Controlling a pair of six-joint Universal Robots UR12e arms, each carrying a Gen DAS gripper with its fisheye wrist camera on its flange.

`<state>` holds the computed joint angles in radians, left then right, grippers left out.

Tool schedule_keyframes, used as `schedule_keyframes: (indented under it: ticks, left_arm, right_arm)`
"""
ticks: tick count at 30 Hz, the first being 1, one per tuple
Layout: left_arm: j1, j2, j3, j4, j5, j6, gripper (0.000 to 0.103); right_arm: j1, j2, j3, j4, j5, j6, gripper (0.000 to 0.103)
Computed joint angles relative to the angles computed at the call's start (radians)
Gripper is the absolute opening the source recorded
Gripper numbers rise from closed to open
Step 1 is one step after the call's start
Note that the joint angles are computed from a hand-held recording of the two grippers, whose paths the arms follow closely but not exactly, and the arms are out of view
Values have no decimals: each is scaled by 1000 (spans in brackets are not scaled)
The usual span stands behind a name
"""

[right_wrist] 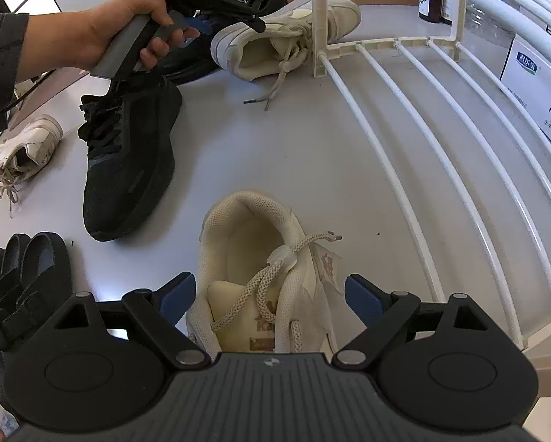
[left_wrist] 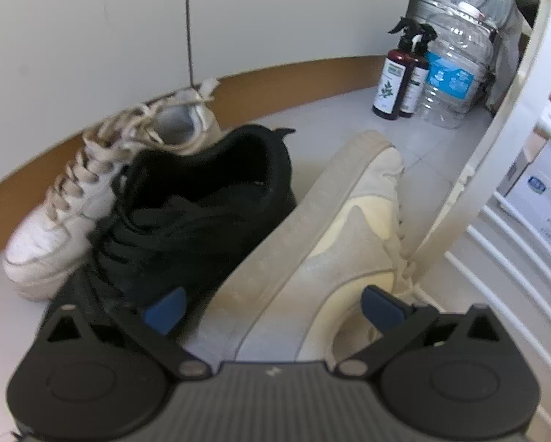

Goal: Organize scattered shoes

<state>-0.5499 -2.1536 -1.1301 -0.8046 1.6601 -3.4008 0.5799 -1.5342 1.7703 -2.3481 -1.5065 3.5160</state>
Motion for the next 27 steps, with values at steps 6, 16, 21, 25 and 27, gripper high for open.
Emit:
schedule_keyframes:
  ticks: [6,16,21,25,27]
  left_arm:
    - [3,3,-10,-16,-29,36,101]
    - [-24,-53,100,-177,112,74,90]
    - [-42,-60,97,-163,187,18,82]
    - [-57,-67,123,-218,221,-8,77]
    - [-58,-65,128,-243,213,-23,76]
  right_arm:
    - [-1,3,-1,-3,5,-2,92]
    - [-5,3,7,-17,16,-5,92]
    - [-5,7,4,-15,18,2,93]
    - [-1,10,0,-13,10,-5,93]
    - [-1,11,-1,-12,9,-3,93]
